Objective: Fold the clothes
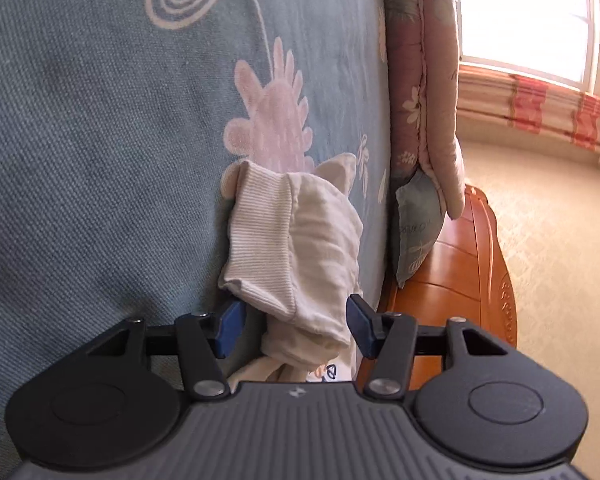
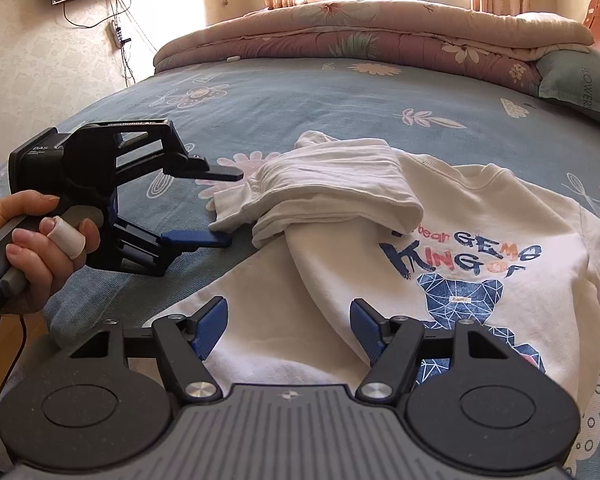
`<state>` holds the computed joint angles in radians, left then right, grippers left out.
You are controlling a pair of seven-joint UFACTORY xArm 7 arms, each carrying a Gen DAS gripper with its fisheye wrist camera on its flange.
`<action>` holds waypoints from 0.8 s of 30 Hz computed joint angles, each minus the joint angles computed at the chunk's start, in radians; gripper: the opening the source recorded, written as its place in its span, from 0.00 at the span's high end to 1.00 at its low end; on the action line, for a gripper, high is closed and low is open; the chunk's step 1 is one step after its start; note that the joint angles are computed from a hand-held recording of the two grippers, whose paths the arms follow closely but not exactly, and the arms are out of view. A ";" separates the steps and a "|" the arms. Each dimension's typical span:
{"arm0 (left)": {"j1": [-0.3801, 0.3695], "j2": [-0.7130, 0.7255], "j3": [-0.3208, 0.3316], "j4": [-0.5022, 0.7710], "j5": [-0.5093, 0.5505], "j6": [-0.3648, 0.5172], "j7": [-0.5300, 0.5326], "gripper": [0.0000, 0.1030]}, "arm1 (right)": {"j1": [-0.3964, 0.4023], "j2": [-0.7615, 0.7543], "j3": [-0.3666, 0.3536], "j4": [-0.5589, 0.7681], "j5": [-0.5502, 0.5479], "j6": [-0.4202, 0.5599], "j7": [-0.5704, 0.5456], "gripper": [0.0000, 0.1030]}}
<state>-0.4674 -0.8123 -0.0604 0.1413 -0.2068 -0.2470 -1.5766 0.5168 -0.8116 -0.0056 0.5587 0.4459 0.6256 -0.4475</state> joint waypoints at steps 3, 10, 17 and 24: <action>0.107 0.013 -0.090 0.043 0.006 0.074 0.010 0.47 | -0.005 0.005 -0.008 -0.002 0.001 -0.005 0.000 0.30; 0.195 -0.032 -0.157 0.110 0.063 0.269 0.082 0.46 | -0.020 0.001 -0.020 -0.008 -0.002 -0.002 0.000 0.30; 0.228 -0.131 -0.194 0.271 0.285 0.754 0.423 0.46 | -0.023 -0.002 -0.018 -0.010 -0.006 -0.001 -0.011 0.30; 0.237 -0.059 -0.315 0.401 0.556 0.969 0.888 0.46 | -0.019 -0.005 -0.016 -0.018 -0.003 -0.010 -0.010 0.28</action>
